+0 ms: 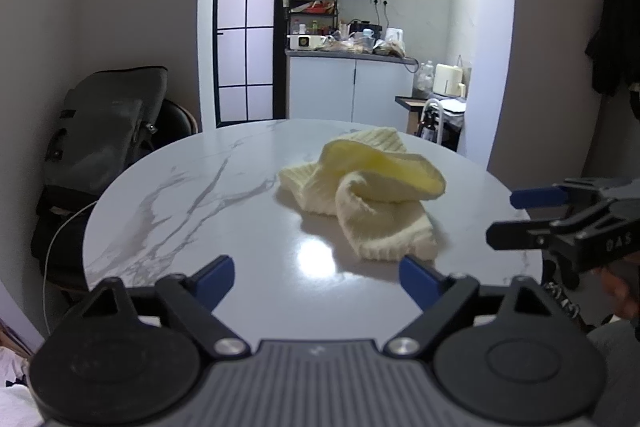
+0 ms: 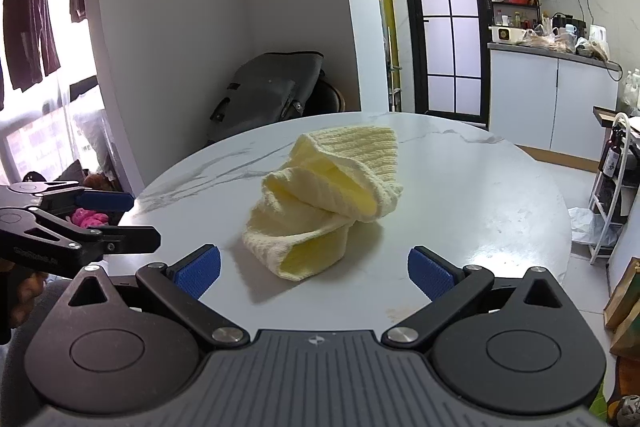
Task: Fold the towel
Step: 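Move both open tools toward the crumpled pale yellow towel, then close the right tool on a fold of the yellow towel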
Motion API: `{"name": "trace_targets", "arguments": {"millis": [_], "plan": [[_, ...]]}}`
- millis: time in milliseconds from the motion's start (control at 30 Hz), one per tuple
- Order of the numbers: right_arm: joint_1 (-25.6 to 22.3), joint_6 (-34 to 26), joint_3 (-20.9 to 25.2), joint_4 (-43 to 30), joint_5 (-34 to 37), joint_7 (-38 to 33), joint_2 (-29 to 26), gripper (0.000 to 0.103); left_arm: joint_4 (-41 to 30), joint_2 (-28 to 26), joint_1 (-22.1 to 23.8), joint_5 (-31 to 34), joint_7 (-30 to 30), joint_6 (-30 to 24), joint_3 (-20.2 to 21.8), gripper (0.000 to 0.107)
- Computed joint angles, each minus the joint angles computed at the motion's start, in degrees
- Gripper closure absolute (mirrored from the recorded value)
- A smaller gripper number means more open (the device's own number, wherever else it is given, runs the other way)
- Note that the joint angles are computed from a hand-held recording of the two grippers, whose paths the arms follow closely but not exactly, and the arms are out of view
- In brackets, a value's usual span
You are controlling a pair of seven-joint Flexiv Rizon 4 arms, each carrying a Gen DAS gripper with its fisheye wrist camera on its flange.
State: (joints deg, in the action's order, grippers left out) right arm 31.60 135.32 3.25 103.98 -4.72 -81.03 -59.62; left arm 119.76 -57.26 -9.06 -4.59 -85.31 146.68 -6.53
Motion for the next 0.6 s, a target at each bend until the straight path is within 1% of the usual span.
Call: {"name": "trace_targets", "arguments": {"millis": [67, 100, 200, 333, 433, 600], "plan": [[-0.28, 0.02, 0.04, -0.36, -0.26, 0.07, -0.33, 0.004, -0.41, -0.13, 0.14, 0.42, -0.03, -0.67, -0.29, 0.024], [-0.37, -0.06, 0.0, -0.37, -0.46, 0.02, -0.39, 0.008, -0.79, -0.27, 0.02, 0.64, 0.2, -1.07, -0.33, 0.025], [-0.66, -0.31, -0.07, -0.39, -1.02, -0.15, -0.57, 0.016, -1.36, -0.45, -0.41, 0.63, 0.77, -1.63, -0.23, 0.027], [-1.64, -0.69, 0.35, -0.28, -2.45, 0.06, -0.66, 0.02, -2.13, -0.92, -0.16, 1.27, 0.65, -2.03, -0.76, 0.027], [-2.34, -0.79, 0.56, -0.21, -3.28, 0.34, -0.78, 0.023, -2.86, -1.24, 0.15, 1.94, 0.37, -2.58, -1.13, 0.031], [-3.32, -1.31, 0.79, -0.6, -4.4, 1.03, -1.01, 0.028, -3.86, -1.3, 0.26, 2.42, 0.33, -4.16, -1.49, 0.032]]}}
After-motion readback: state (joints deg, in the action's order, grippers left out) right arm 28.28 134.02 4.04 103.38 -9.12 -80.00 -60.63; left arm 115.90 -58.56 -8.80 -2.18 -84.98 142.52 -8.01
